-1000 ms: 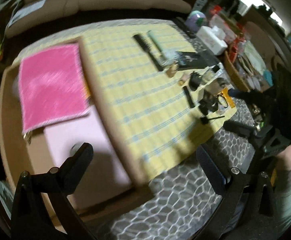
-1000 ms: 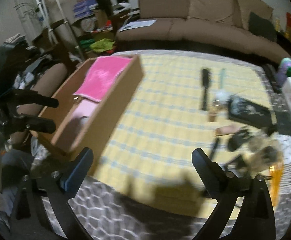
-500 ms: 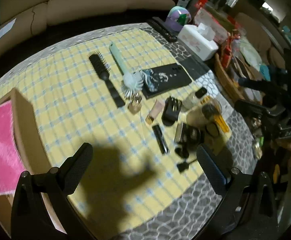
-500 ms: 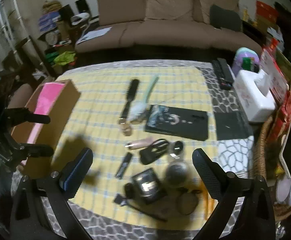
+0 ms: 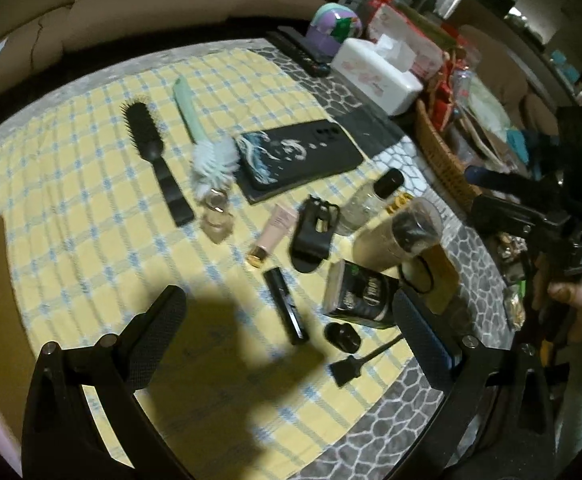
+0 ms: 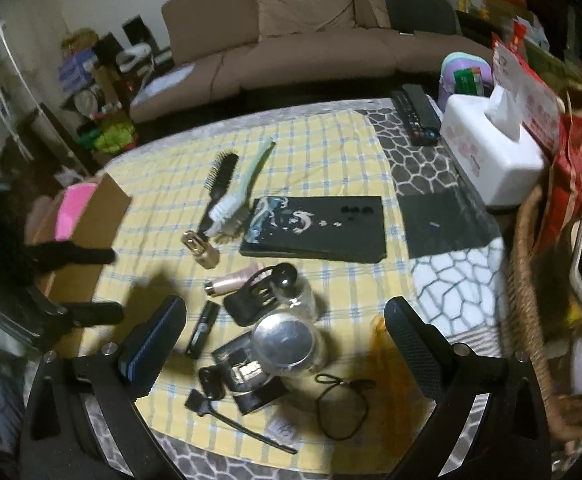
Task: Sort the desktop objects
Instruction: 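Move both tools back over the table toward the black phone case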
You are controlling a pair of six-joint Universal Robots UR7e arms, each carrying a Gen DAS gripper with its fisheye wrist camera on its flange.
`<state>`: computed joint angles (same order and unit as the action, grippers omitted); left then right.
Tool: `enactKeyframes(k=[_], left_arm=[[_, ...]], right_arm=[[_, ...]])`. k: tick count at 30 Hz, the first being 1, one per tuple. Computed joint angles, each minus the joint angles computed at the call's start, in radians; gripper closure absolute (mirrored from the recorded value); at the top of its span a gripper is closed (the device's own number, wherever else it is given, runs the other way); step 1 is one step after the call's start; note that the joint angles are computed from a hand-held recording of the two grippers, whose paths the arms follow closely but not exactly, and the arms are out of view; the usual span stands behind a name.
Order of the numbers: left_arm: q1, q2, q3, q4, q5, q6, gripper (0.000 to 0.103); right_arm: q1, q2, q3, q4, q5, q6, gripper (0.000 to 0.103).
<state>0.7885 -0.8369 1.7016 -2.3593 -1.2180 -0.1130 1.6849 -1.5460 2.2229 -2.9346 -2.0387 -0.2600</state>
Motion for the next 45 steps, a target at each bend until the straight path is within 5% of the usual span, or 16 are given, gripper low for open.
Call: enactKeyframes(k=[7, 18, 23, 45], left_arm=[[-0.011, 0.013, 0.031, -0.003, 0.017, -0.006, 0.0], [-0.009, -0.003, 0.058, -0.012, 0.01, -0.031, 0.0], [-0.006, -0.012, 0.062, -0.012, 0.009, -0.034, 0.0], [-0.008, -0.046, 0.073, -0.012, 0.029, -0.046, 0.0]], right_arm=[[-0.029, 0.014, 0.058, -0.075, 0.045, -0.007, 0.003], [-0.024, 0.119, 0.051, -0.155, -0.067, -0.046, 0.019], [-0.029, 0.149, 0.046, -0.179, -0.117, -0.073, 0.052], [0.021, 0.133, 0.04, -0.23, -0.197, -0.098, 0.055]])
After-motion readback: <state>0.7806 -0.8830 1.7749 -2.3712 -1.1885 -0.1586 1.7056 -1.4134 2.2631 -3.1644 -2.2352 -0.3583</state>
